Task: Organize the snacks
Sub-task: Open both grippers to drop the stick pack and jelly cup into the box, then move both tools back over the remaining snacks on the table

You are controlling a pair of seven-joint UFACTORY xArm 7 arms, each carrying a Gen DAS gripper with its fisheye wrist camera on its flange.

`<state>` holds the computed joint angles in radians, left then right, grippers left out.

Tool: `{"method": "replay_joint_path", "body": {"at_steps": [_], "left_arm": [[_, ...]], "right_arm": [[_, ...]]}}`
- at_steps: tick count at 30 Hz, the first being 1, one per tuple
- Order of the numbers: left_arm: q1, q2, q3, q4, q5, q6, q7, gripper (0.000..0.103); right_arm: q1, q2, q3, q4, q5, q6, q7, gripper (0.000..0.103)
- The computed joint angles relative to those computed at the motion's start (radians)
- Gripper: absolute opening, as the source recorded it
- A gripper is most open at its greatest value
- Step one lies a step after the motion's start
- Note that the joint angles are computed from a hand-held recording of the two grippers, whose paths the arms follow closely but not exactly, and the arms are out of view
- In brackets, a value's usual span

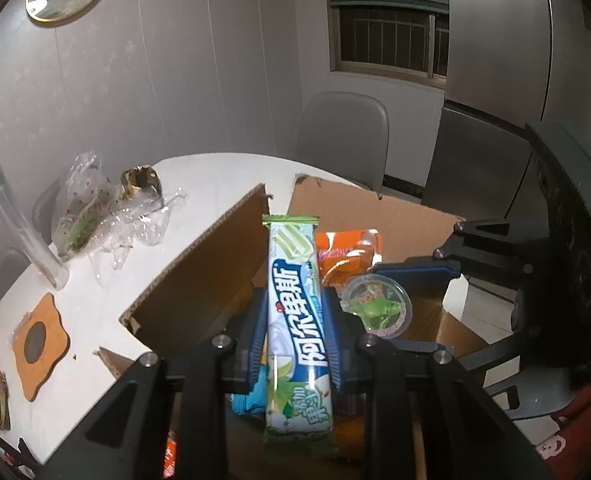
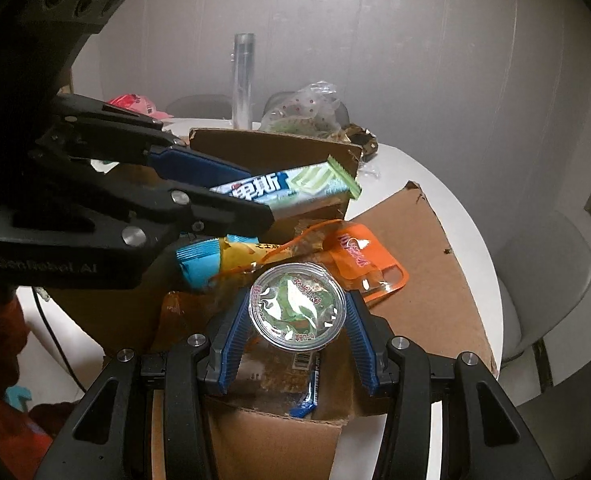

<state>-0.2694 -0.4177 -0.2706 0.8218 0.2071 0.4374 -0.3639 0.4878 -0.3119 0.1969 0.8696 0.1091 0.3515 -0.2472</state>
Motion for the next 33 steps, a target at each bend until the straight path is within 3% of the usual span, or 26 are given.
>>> {"method": "replay_joint_path", "body": {"at_steps": [4,10,16,33], "left_arm": [[-0.003,0.002,0.004,-0.004,-0.009,0.004,-0.005,0.026],[0.011,-0.038,-0.011,-0.033,0.011,-0.022,-0.038,0.063],[0.030,-0.097,-0.030,-0.072,0.026,-0.052,-0.072,0.084],[0.037,-0.356,-0.052,-0.209,0.004,-0.036,-0.118,0.088]], "right_arm": [[-0.005,-0.007,0.003,-0.004,-0.010,0.016,0.003,0.043],[-0.003,0.019,0.007,0.028,-0.016,0.045,0.009,0.047],[-0.013,0.000,0.018,0.024,-0.030,0.038,0.034,0.058],[-0.041,-0.127,0.077,-0.035,-0.138,0.050,0.173,0.060]]}}
